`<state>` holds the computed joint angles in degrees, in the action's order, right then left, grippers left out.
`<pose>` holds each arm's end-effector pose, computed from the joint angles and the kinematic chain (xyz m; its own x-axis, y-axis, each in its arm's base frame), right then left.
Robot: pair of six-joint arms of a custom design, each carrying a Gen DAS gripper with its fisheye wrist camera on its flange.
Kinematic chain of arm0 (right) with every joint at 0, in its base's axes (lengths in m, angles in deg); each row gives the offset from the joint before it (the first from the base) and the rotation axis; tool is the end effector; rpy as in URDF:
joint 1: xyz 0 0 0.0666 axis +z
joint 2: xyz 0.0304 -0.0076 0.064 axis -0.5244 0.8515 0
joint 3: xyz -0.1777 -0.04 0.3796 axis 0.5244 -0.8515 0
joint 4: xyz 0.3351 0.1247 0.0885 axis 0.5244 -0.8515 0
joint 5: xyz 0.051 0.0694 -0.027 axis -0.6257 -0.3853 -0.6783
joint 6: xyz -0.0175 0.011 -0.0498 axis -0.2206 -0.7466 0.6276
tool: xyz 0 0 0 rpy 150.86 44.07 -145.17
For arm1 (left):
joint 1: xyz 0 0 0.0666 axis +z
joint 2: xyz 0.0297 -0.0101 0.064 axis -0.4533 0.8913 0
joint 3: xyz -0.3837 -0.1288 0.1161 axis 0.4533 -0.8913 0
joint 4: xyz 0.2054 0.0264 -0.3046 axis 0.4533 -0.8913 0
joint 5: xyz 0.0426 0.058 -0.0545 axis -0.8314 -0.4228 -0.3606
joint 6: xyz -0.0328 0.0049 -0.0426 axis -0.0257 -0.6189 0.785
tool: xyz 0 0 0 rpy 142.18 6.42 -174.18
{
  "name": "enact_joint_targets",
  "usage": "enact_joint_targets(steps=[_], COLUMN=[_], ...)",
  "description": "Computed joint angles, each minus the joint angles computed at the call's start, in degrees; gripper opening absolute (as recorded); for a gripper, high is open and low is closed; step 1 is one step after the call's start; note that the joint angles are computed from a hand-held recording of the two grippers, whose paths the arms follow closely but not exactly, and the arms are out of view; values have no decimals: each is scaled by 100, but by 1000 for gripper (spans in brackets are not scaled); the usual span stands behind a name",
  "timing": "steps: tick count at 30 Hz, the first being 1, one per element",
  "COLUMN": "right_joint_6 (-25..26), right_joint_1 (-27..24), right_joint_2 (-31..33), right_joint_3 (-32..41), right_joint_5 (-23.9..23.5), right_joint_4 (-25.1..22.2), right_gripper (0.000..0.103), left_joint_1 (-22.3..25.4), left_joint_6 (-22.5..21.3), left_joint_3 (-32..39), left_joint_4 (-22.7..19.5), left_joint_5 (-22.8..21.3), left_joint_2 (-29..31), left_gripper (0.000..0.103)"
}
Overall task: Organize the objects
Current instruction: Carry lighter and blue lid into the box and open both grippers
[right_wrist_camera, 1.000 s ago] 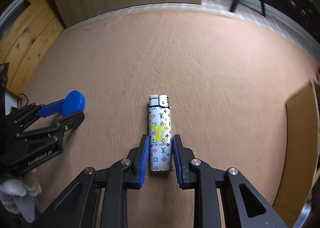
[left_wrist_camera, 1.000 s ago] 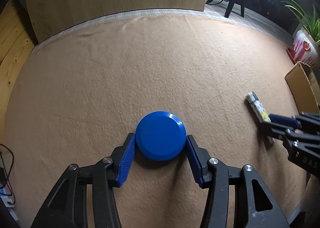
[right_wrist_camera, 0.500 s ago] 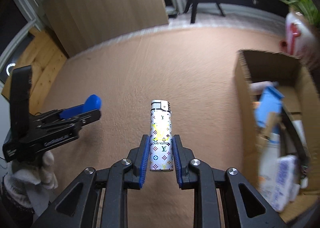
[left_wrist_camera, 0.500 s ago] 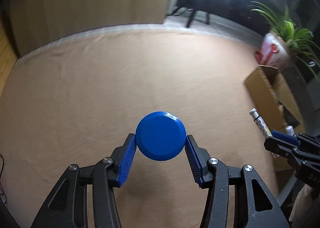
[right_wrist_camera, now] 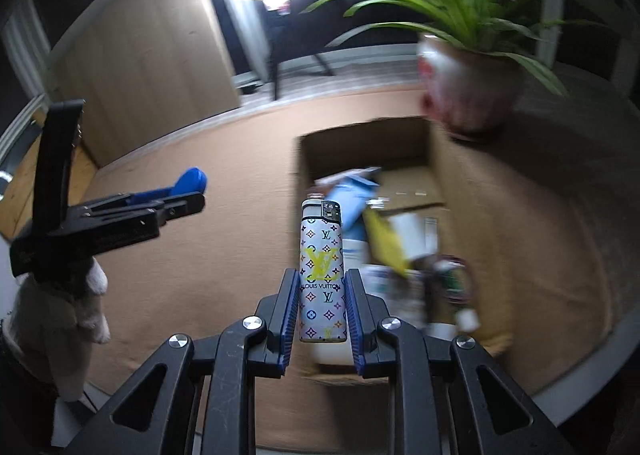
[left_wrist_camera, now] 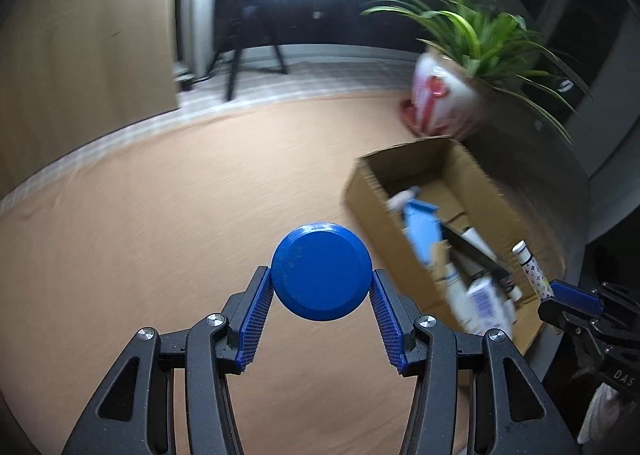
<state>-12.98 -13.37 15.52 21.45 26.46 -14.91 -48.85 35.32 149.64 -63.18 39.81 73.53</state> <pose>0.3390 0.1145 0.5756 -0.8408 -0.0901 -0.5338 -0.2103 0.9630 0.1688 0.3909 -0.1624 0.5730 -0.8330 0.1469 -0.5334 0.2926 0.9352 -0.1995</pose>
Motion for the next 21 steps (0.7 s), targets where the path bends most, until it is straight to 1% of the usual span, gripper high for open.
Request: enact_joint_targets(steps=[3,5,8,13,21], right_joint_6=[108,191,270,356,406], right_joint_1=[-300,-532,-735,-928,-1049], right_joint_2=[-83,-137,-157,-214,-182], right_joint_3=[-60,-95,-121,-162,-216], right_joint_5=[46,-31,-57,-93,-136], right_joint_4=[-35,-50,-53,-73,-55], right_gripper=[21,21,21,21,21], left_joint_1=[-308,-495,-777,-1098,-1363], left_joint_6=[28,56,77,124,103], left_joint_3=[270,459,705,1058,1475], left_joint_4=[21,15,10,4,-14], left_joint_5=[-101,-158,-263,-336,-415], left_joint_2=[245,403,615,929,1311], left_gripper=[54,54,54,54,54])
